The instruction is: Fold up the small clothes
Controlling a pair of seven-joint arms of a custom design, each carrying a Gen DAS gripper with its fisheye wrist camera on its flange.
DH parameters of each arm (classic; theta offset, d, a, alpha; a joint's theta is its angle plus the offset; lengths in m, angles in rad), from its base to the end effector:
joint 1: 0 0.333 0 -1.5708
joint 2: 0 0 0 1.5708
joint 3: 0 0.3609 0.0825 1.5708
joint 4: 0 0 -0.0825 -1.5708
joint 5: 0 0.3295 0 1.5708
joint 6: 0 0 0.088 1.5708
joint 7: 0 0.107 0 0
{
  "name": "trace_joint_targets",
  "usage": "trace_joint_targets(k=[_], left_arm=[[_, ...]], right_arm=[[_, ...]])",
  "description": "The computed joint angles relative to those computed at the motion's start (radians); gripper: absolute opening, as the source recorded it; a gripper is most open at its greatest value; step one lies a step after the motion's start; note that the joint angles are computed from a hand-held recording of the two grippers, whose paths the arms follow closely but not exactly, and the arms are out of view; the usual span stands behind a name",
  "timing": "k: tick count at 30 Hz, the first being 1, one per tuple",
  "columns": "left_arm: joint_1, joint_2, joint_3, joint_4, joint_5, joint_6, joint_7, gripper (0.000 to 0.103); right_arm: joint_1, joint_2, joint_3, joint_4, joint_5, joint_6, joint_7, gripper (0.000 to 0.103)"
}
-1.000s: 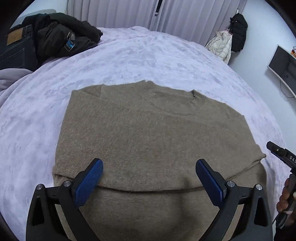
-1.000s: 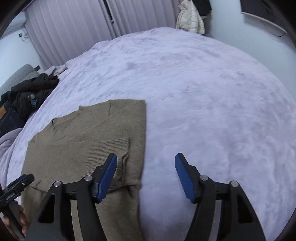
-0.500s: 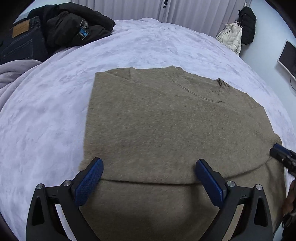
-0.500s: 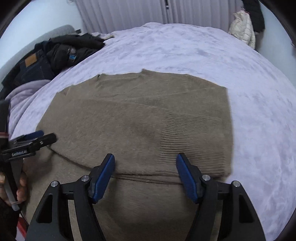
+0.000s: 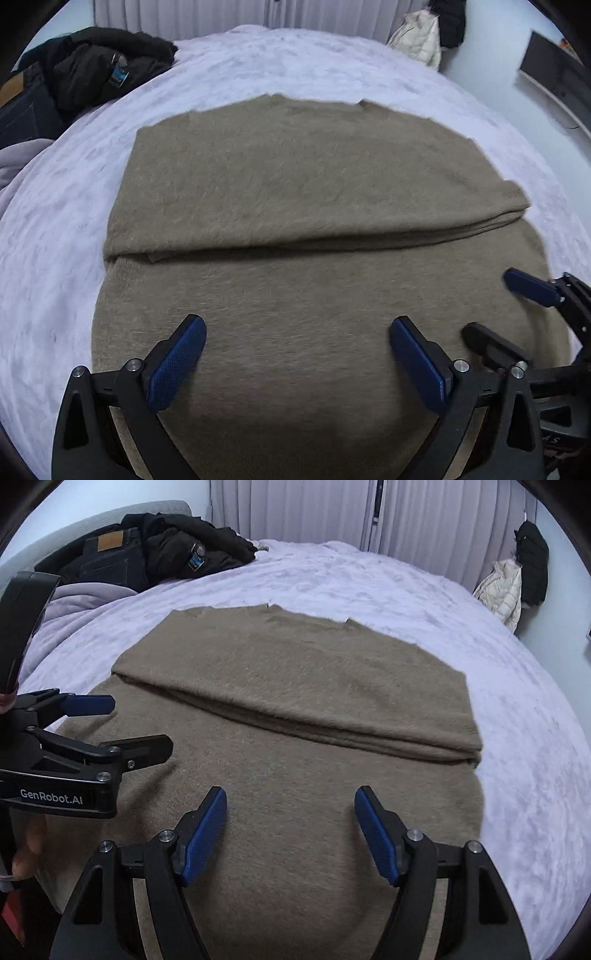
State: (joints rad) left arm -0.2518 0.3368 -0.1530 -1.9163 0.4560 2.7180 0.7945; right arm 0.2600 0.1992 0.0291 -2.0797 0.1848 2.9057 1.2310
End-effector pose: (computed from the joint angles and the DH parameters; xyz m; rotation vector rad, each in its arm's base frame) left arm 0.5761 -0.2522 0.4465 -1.9740 1.9353 -0.5819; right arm 0.5686 0.1563 0.4830 -2.2012 1.3650 -0.5106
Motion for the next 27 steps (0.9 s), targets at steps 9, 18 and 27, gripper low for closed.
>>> trace_joint_targets(k=[9, 18, 27], left_arm=[[0.014, -0.212, 0.077, -0.357, 0.258, 0.236, -0.182, 0.102], [0.078, -0.326, -0.008, -0.440, 0.296, 0.225, -0.288, 0.102], [-0.018, -0.238, -0.027, -0.364, 0.338, 0.182, -0.213, 0.103]], right_arm=[[-0.077, -0.038, -0.039, -0.093, 0.055, 0.040, 0.007, 0.076], [-0.092, -0.193, -0.047, -0.233, -0.006, 0.083, 0.027, 0.081], [0.031, -0.148, 0.018, -0.245, 0.071, 0.058, -0.320, 0.081]])
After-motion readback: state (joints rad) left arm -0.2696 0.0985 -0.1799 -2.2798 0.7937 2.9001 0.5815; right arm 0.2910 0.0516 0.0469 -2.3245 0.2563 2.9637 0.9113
